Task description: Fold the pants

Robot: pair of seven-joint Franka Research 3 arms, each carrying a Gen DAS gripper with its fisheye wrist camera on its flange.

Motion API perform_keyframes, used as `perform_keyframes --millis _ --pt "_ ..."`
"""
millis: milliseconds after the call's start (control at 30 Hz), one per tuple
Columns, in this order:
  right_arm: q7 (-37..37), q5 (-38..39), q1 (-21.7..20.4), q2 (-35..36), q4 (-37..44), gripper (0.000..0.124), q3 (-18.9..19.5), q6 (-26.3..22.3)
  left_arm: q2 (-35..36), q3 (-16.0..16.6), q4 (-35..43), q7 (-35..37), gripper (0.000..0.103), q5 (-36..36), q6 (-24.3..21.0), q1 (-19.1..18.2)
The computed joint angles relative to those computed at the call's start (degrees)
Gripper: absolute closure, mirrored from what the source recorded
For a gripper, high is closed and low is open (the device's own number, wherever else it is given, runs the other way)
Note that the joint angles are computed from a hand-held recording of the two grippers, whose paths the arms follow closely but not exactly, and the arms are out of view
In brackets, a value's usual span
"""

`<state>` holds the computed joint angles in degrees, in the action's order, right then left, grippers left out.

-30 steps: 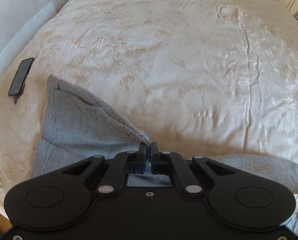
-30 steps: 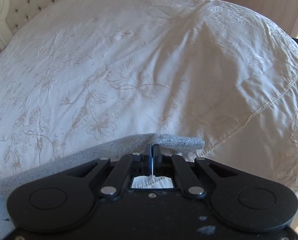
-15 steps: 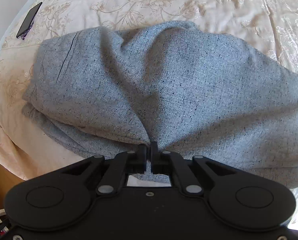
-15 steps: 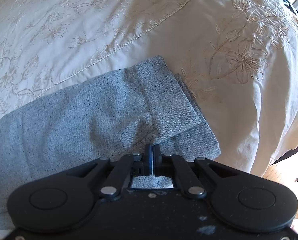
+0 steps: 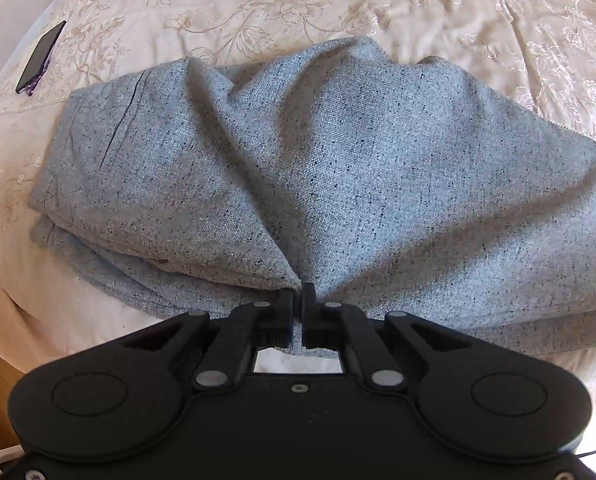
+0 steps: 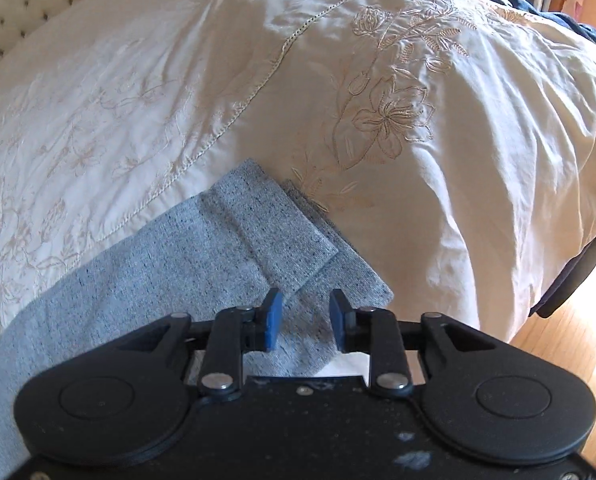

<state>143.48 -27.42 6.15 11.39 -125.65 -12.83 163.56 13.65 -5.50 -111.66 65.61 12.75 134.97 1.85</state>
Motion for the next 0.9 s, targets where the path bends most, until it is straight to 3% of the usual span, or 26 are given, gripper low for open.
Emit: perform_keyframes --millis 167,367,433,467,633,767,900 --pt "-5.81 7.97 -1.43 6.46 7.69 0.090 1.88 -8.19 0.79 0.16 1.40 -1.48 0.098 0.34 -2.31 -0.26" --pt "-10.87 14.69 -1.64 10.05 9.90 0.090 1.23 -5.79 2.07 0.22 3.39 -3.75 0.098 2.56 -4.86 -1.22" --pt "-11.48 15.65 -1.11 9.61 8.40 0.099 0.69 -1.95 2.38 0.21 3.95 -4.10 0.098 3.30 -5.41 -1.46" --pt "-13.01 15.97 -0.97 9.22 8.04 0.117 0.70 -0.94 2.14 0.20 3.92 -4.09 0.098 3.39 -5.36 -1.42" --pt "-10.48 2.87 6.21 2.87 3.36 0.120 -6.68 3.21 -2.73 0.00 0.81 -3.31 0.098 3.43 -2.73 -1.01" --pt "-6.21 -5.11 6.00 -1.51 -0.18 0.120 -6.93 -0.28 -3.92 0.00 -1.57 -3.17 0.098 2.65 -2.76 -0.73" --pt "-11.33 -1.17 1.56 0.05 -0.91 0.120 -2.32 -3.37 -0.94 -0.02 -0.85 -3.70 0.098 4.81 -3.63 -1.52"
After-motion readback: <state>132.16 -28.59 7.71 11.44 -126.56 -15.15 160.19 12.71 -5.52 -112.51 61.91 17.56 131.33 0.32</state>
